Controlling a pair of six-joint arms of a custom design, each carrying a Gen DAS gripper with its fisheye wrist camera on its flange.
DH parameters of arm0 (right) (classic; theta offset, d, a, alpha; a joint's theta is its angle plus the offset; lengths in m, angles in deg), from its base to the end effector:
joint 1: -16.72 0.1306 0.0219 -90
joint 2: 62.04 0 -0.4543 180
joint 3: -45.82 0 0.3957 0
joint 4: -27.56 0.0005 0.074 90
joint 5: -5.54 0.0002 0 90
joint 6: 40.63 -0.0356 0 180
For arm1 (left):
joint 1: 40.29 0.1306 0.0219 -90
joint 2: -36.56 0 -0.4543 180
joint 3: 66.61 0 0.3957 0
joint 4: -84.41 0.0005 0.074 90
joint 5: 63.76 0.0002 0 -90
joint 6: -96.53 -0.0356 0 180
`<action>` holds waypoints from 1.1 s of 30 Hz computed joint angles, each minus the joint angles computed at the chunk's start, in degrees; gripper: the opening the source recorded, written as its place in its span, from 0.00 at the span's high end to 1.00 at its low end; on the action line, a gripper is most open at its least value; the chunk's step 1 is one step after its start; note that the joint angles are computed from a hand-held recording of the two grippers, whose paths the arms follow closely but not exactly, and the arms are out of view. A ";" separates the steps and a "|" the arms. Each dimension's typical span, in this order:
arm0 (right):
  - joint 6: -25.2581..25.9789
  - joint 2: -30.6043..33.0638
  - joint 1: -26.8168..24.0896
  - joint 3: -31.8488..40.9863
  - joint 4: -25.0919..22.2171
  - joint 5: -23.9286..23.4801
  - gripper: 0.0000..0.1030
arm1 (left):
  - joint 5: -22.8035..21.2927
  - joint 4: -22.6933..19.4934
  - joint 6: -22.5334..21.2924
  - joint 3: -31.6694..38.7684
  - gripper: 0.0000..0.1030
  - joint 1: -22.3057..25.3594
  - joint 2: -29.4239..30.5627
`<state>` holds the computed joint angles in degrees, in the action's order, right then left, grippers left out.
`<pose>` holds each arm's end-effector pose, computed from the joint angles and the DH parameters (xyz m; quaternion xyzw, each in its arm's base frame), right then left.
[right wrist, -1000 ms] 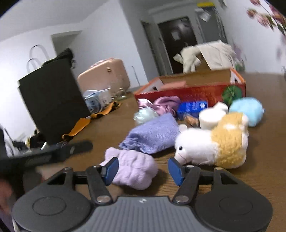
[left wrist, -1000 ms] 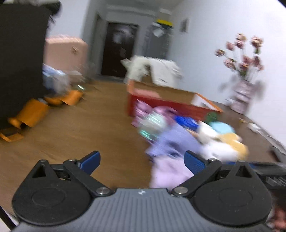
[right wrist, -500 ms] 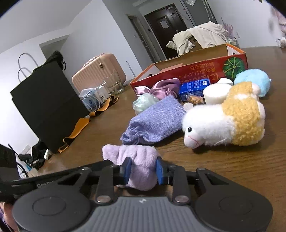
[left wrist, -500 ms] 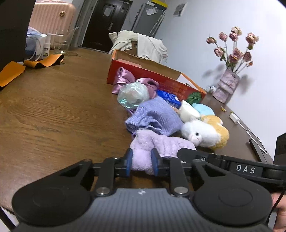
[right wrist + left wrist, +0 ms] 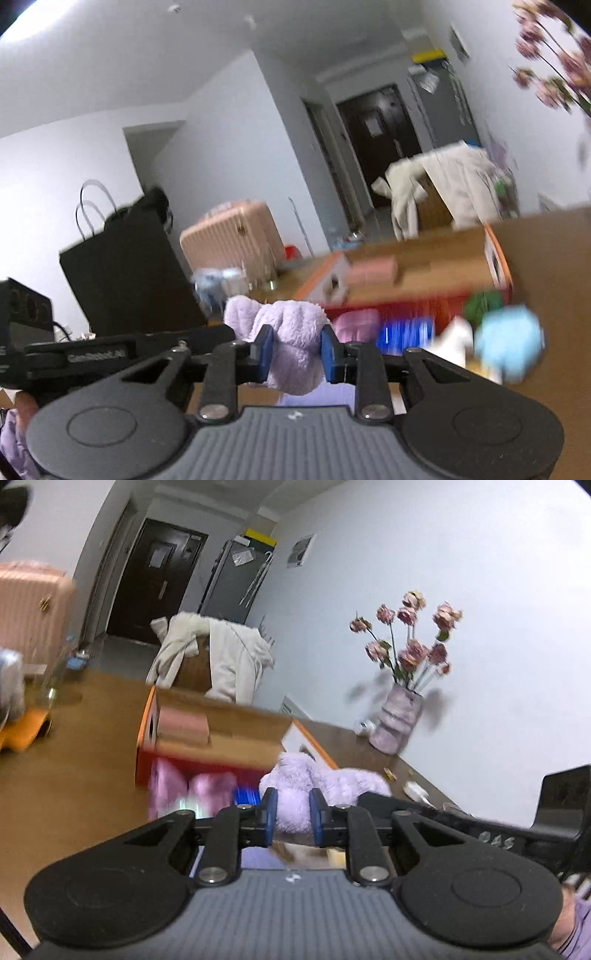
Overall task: Organize soft objects
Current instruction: 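Place the lilac towel in the box beside the pink sponge, release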
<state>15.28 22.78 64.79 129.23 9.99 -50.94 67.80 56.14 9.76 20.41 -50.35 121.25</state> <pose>0.3320 0.3395 0.5394 0.0714 0.7940 0.1885 0.5735 0.4543 -0.1051 0.5548 0.2350 0.7800 -0.3561 0.4577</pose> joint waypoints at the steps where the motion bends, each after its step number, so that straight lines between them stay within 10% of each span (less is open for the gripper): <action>1: 1.33 0.48 -2.35 1.56 -0.26 -2.70 0.75 | -1.18 -2.07 -0.23 4.22 0.81 -0.91 2.91; 8: 1.74 15.44 -20.31 22.58 -13.83 -25.15 0.75 | -14.29 -15.79 -2.99 31.39 0.82 -5.33 23.22; 14: -2.26 30.33 -26.19 38.55 -24.90 -34.67 0.75 | -23.31 -27.01 -5.64 50.42 0.83 -6.55 38.02; 22: -2.39 37.87 -26.28 47.53 -34.35 -32.12 0.55 | -25.24 -25.39 -9.38 52.38 0.66 -6.75 41.12; 33: 0.21 23.97 -25.89 33.86 -26.12 -25.39 0.31 | -24.08 -17.16 -14.72 38.63 0.26 -5.47 29.09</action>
